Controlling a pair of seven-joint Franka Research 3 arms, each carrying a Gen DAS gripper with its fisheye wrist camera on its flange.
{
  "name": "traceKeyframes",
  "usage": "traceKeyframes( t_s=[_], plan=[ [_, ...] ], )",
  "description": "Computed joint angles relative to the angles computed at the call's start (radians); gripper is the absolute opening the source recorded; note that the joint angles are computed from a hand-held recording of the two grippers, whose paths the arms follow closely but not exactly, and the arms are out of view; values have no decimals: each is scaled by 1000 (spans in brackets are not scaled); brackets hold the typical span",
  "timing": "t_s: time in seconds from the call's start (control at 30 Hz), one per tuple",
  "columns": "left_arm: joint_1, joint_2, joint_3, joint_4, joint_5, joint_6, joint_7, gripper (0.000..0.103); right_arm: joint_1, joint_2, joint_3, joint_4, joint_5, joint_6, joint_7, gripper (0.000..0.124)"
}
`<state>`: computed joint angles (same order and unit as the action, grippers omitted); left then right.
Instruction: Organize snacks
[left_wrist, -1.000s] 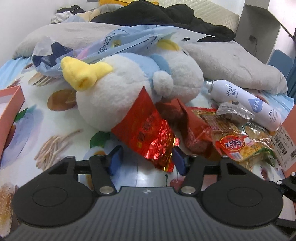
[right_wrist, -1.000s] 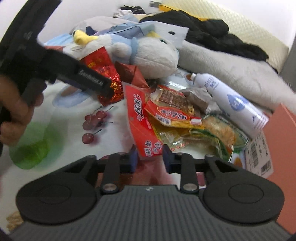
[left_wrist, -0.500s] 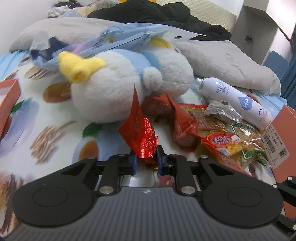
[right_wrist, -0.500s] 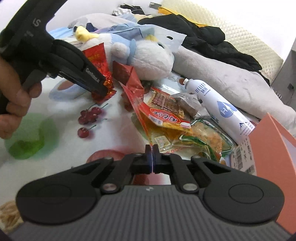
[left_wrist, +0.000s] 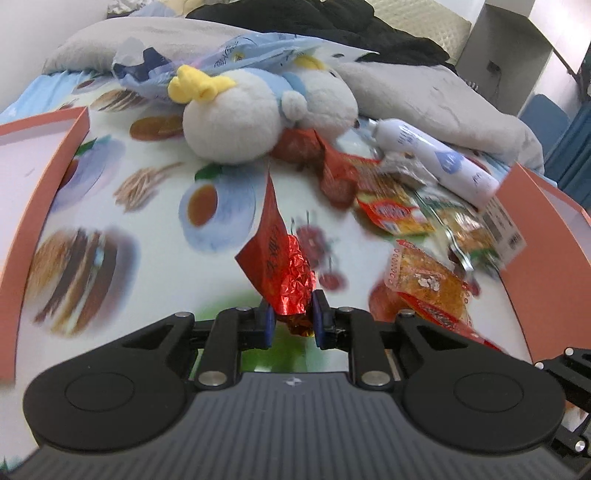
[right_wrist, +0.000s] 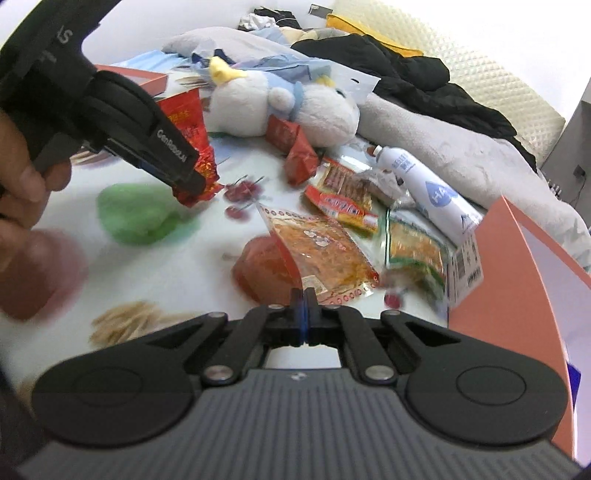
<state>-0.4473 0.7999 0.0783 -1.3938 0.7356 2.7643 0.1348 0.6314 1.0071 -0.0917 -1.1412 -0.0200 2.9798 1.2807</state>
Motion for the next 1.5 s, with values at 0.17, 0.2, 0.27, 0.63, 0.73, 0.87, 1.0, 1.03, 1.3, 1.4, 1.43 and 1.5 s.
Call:
traceKeyframes(
  t_s=[0.17,0.2,0.27,0.63,0.73,0.87,1.0,1.03,1.3,1.4,1.43,1.5],
  plan=[
    [-34,-81,-11,-120,8,31,-78,23,44,-143,-49,-254,4,99,26,3],
    [-41,-90,-16,-130,10,25,-84,23,54,-162,-61,-288,7,110,32,3],
    [-47,-107,-36,-152,5,15,-89,23,78,-196,-90,-348,11,131,44,3],
    [-83,-146,-94,-188,-9,-20,-83,23,-58,-361,65,-599,86,159,-63,4],
    [-90,-151,-95,-175,0,-41,-76,23,-120,-375,127,-624,124,158,-90,6],
    [-78,-153,-115,-148,-8,-66,-26,23,-182,-389,184,-653,170,164,-125,7],
    [-64,-140,-132,-119,-34,-81,21,23,-234,-397,235,-661,223,154,-134,34],
    [-62,-137,-133,-114,-40,-79,30,23,-238,-398,239,-663,234,158,-132,51],
    [-75,-99,-117,-50,-53,-92,62,23,-267,-397,274,-658,299,202,-92,85],
    [-78,-99,-107,-51,-50,-98,61,23,-269,-373,288,-619,335,201,-53,85],
    [-78,-102,-104,-56,-48,-98,58,23,-242,-365,261,-602,344,197,-26,85],
    [-79,-110,-98,-67,-42,-102,48,23,-205,-345,228,-564,349,190,15,85]
  ],
)
